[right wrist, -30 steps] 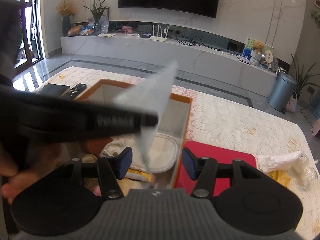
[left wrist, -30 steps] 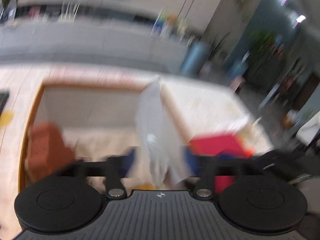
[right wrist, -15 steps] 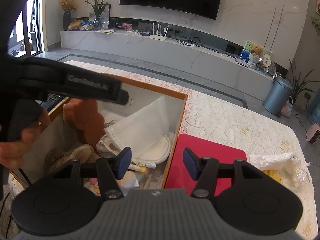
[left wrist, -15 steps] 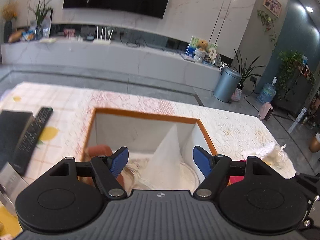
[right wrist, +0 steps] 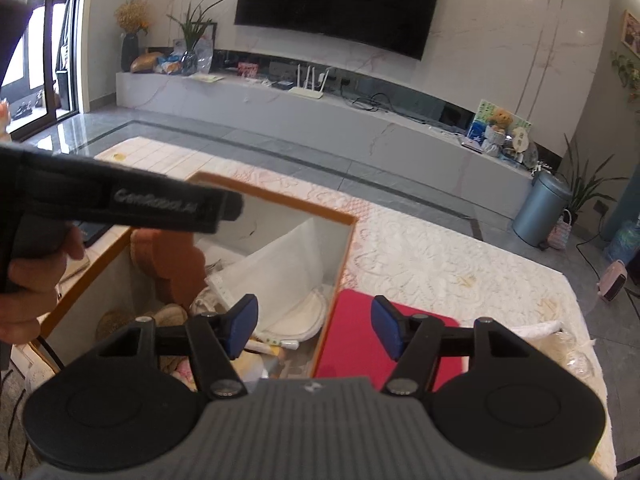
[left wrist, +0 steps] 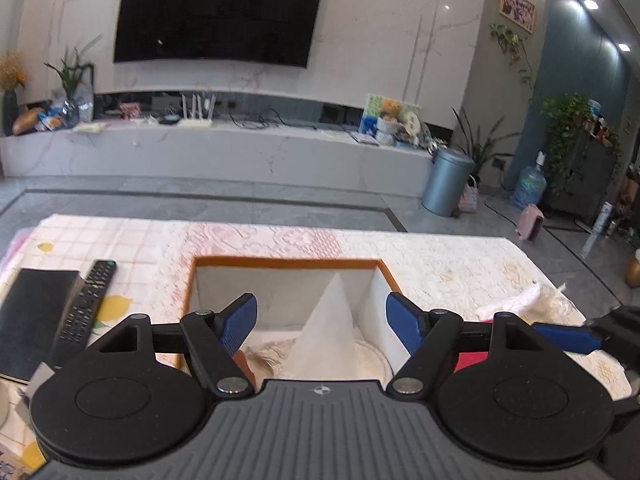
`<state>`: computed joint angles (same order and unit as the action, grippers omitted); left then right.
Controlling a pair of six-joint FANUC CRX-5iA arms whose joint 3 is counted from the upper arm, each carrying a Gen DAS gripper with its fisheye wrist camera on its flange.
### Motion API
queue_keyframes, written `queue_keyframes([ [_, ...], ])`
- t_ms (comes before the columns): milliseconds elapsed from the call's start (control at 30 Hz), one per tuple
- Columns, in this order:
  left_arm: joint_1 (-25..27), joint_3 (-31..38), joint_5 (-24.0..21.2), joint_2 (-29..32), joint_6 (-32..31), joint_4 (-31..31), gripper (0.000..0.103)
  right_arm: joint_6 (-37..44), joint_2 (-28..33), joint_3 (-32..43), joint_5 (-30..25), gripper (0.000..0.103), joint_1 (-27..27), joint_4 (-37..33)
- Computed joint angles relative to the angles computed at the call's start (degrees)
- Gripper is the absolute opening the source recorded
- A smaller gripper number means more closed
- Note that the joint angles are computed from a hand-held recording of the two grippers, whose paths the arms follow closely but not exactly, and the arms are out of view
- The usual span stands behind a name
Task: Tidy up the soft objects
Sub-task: 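Release the tissue into the box with the left tool, then move both tools back toward the orange knitted toy and white towel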
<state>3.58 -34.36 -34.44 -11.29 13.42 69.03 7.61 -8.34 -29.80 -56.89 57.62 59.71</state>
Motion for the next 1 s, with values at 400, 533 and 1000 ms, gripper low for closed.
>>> queue_keyframes([
  [400, -0.64, -1.82, 2.12, -6.56, 4.32, 0.57, 0.088, 4.00, -11.07, -4.31, -10.69, 0.069, 2.59, 5.99],
  [533, -3.52, -1.90, 3.15, -7.57, 1.29, 0.05, 0.089, 5.37, -15.23, -6.15, -12.22, 0.071, 1.93, 6.54],
  [1000, -21.71, -0.37, 8.84, -2.74, 1.23, -5.78, 0.089, -8.79, -26.84, -17.11, -12.39, 0.079, -9.43, 7.10],
])
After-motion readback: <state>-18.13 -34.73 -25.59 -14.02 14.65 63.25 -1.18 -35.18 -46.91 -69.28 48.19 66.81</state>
